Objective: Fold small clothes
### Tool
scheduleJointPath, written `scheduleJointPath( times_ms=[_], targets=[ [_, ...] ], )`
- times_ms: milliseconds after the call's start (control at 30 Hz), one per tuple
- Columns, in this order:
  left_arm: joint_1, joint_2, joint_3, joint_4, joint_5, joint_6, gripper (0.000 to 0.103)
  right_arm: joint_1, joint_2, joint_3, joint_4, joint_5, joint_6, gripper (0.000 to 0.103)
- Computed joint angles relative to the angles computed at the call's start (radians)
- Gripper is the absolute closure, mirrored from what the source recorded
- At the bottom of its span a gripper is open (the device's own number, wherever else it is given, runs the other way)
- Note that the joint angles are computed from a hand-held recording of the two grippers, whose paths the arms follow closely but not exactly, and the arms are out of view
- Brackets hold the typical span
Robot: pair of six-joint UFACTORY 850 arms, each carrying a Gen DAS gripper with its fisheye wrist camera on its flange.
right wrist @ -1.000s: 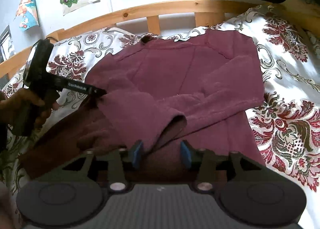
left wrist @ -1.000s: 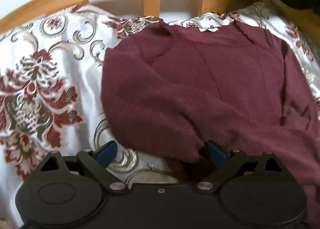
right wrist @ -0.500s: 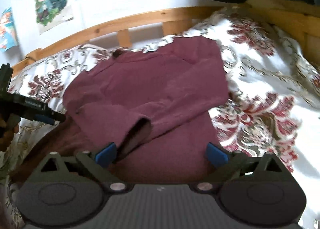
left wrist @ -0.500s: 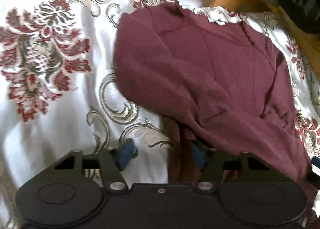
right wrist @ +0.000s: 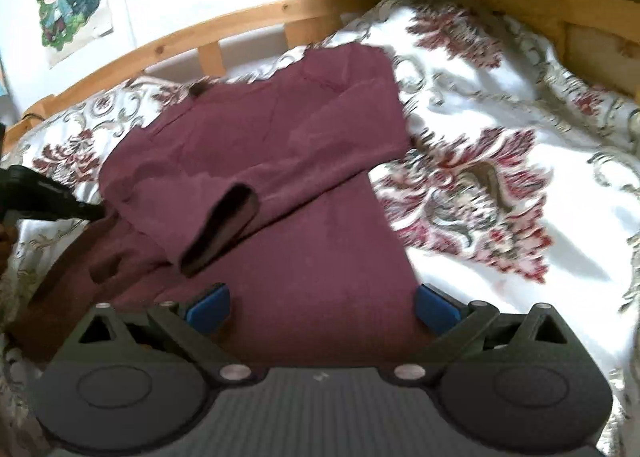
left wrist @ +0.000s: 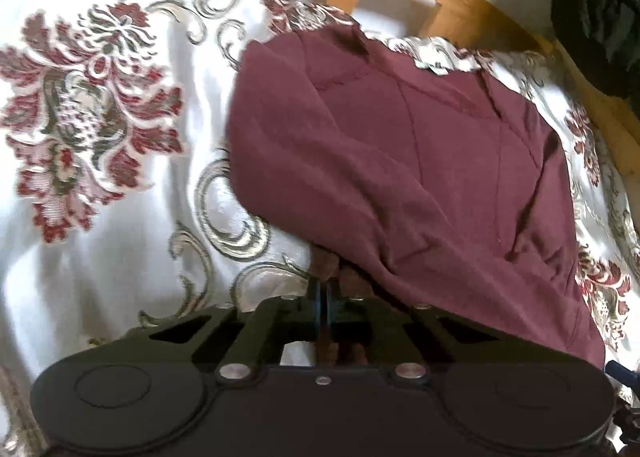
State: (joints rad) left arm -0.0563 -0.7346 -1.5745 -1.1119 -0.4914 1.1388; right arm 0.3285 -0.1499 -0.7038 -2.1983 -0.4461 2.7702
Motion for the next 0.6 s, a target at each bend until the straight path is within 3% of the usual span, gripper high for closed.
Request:
scheduleJointPath(
  times_ms=[100, 167, 200, 233, 467, 600],
  targets=[
    [-0.012, 0.02, 0.022, 0.023, 0.051, 0.028, 0.102, -0.001, -0.006, -0.01, 0.069, -0.014, -0.087, 0.009],
    [-0.021, 0.022, 0.026, 0.063, 0.08, 0.011, 0.102, -0.002, -0.02, -0.024, 0.12, -0.003, -0.159, 0.025],
    [-0.022, 0.021, 0.026, 0.072, 0.08, -0.001, 0.102, 0.002, -0.031, -0.036, 0.181, 0.004, -0.237, 0.053],
    [-0.021, 0.02, 0.025, 0.07, 0.077, -0.006, 0.102, 0.006, -0.034, -0.039, 0.216, -0.008, -0.28, 0.089],
    [-0.016, 0.065, 0.068, -0.018, 0.088, 0.07, 0.102, 0.029, 0.04, 0.019, 0.216, -0.098, -0.303, 0.095],
    [-0.03, 0.044, 0.045, 0.156, 0.102, -0.08, 0.102, 0.001, 0.046, 0.027, 0.222, -0.057, -0.283, 0.095]
  ],
)
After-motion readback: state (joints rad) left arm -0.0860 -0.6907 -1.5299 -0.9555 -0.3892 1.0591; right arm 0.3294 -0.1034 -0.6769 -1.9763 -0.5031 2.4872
